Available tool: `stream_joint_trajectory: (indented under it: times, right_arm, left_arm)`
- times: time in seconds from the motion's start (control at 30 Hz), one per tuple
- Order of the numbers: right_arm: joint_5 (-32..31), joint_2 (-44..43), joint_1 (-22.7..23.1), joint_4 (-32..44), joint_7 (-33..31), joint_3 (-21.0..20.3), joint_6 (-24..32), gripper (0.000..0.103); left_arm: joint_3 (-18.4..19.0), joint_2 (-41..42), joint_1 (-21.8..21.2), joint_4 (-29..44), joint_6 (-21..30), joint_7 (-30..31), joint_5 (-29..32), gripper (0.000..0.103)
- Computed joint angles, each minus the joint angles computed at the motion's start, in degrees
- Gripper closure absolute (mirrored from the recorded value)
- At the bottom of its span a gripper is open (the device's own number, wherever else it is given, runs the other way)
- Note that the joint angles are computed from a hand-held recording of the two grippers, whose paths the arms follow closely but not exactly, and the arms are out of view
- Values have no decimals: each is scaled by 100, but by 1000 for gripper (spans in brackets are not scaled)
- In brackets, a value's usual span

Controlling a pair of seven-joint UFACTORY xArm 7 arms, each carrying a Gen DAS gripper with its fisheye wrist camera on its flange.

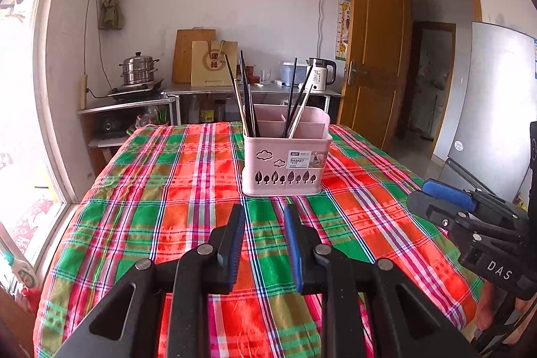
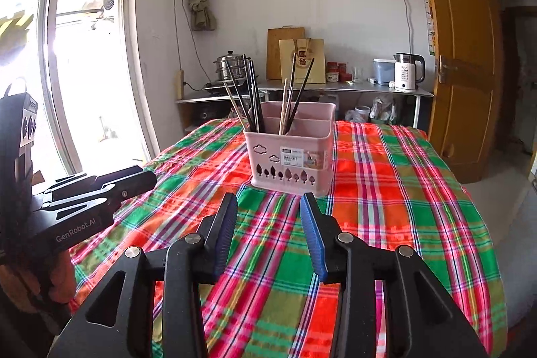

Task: Organize utensils

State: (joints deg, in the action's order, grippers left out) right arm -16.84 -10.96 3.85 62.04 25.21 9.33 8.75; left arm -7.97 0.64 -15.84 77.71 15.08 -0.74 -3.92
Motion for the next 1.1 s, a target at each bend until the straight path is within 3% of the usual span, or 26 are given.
stream_joint_trajectory:
  times: [0.2, 0.3, 0.4, 1.1]
  right_arm:
    - [-299, -373, -264, -513, 436, 285, -111, 63]
    - [-515, -517, -440, -700, 612, 468, -132, 63]
    - [-514, -549, -445, -746, 619, 473, -141, 63]
    - [-714, -653, -647, -742, 851, 639, -116, 62]
  left_arm:
    - [27, -477, -52, -674, -184, 206, -365, 80]
    - [-28, -664, 9, -942, -346, -55, -44, 80]
    - [34, -760, -88, -1066, -382, 59, -211, 80]
    - [-22, -742, -78, -1075, -397, -251, 107, 80]
